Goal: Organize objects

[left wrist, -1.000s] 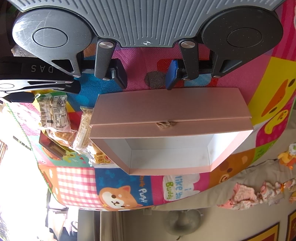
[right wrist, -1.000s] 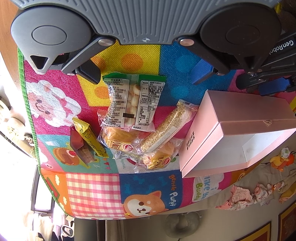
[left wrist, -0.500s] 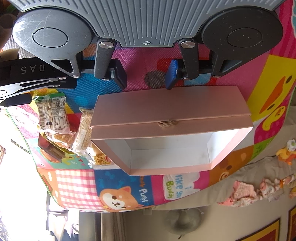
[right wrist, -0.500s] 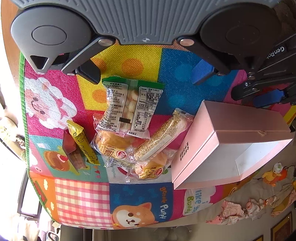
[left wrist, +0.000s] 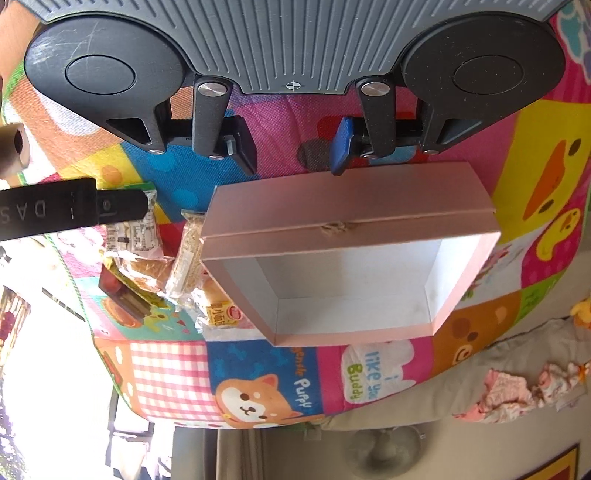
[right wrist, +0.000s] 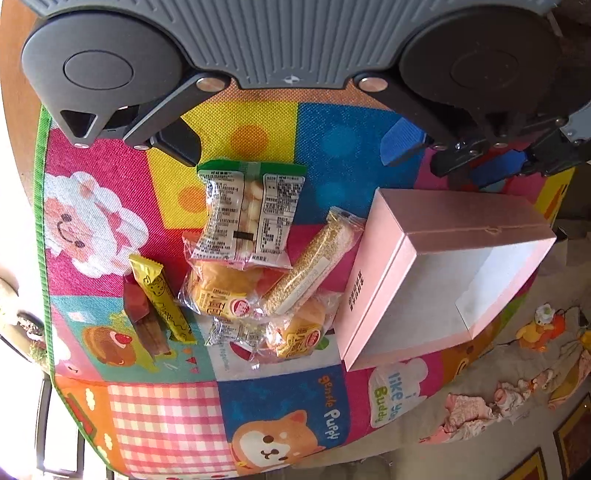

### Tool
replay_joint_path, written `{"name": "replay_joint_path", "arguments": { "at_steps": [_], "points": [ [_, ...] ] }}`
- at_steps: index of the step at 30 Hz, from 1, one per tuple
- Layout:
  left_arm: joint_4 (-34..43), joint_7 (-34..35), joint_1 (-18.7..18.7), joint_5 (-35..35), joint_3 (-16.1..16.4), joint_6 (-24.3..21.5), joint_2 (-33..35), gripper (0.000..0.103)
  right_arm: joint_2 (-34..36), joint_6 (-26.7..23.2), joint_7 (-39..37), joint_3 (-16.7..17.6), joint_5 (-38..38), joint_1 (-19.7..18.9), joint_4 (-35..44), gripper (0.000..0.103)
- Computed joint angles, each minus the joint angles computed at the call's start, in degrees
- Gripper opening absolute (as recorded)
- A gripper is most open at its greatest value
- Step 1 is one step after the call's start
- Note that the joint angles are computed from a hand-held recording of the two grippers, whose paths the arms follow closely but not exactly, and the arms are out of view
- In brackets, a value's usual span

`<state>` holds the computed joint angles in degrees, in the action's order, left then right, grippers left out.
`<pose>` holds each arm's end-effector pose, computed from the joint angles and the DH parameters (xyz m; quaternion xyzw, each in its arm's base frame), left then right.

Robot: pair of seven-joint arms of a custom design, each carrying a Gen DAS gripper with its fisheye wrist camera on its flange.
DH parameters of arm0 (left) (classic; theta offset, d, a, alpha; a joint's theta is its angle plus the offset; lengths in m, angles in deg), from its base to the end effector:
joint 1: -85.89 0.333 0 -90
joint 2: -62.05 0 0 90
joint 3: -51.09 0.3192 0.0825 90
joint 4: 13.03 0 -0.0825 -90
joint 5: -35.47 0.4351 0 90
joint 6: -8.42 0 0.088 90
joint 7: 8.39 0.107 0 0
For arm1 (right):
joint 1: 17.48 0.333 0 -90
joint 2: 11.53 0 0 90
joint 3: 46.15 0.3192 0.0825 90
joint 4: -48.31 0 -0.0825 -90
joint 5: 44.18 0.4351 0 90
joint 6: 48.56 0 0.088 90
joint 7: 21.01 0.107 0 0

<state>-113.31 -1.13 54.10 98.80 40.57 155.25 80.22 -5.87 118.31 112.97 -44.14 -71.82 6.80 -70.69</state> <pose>0.5338 -0.4887 0.4204 -0.6153 0.6638 -0.3186 0.2815 0.5717 0.3137 0.4372 -0.6935 0.6155 -0.1909 0.3221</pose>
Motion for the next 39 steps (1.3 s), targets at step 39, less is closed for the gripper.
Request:
{"name": "replay_joint_path", "arguments": {
  "at_steps": [39],
  "points": [
    [9.82,17.51,8.59,-27.06,2.64,-7.83,3.95,0.016,-20.18,-0.58,13.78,11.3,-17.18,-17.06,-9.91,0.103]
  ]
}}
